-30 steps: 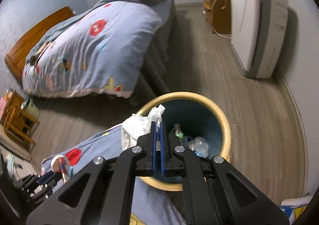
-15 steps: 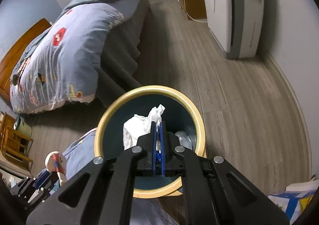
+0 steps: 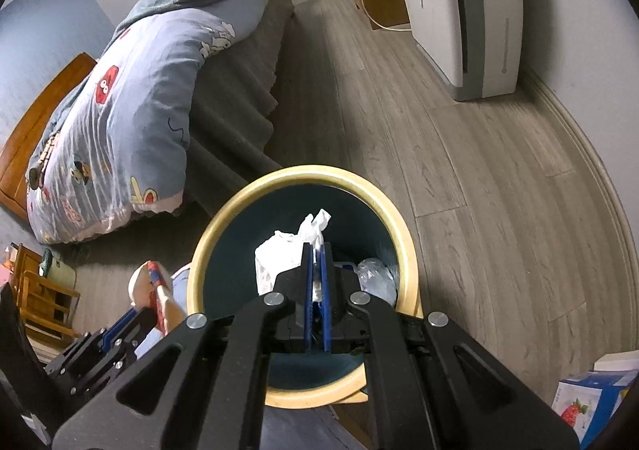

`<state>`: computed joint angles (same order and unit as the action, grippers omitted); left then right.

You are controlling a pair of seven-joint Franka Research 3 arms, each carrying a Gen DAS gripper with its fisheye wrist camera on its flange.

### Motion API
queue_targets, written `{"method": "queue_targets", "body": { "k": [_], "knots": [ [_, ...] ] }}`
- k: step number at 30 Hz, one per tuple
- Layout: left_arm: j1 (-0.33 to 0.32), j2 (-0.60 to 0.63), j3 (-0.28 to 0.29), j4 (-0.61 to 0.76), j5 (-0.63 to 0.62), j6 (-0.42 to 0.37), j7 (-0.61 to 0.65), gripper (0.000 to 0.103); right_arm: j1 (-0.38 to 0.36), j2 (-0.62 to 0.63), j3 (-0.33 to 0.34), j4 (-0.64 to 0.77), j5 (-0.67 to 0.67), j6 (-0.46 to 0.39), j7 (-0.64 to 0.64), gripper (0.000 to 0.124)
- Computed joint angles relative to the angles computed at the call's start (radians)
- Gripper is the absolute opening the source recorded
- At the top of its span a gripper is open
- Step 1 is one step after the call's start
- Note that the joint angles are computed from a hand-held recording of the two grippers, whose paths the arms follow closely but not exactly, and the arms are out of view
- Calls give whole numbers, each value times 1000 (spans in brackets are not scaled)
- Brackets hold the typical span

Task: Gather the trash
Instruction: 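Carry the wrapper and tissue over the bin and open both tools, then move both open tools back to the blanket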

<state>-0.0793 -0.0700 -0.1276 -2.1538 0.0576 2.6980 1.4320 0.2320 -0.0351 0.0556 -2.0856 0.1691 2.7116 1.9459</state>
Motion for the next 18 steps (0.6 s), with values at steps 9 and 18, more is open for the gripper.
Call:
{"method": "queue_targets", "body": {
  "k": [9, 18],
  "knots": [
    [8, -10, 0, -25, 48, 15, -36, 55, 1, 5, 1, 3, -4, 5, 7, 51],
    [48, -106, 18, -112, 142, 48, -124, 91, 16, -20, 9, -1, 35, 27, -24, 97]
  ]
}}
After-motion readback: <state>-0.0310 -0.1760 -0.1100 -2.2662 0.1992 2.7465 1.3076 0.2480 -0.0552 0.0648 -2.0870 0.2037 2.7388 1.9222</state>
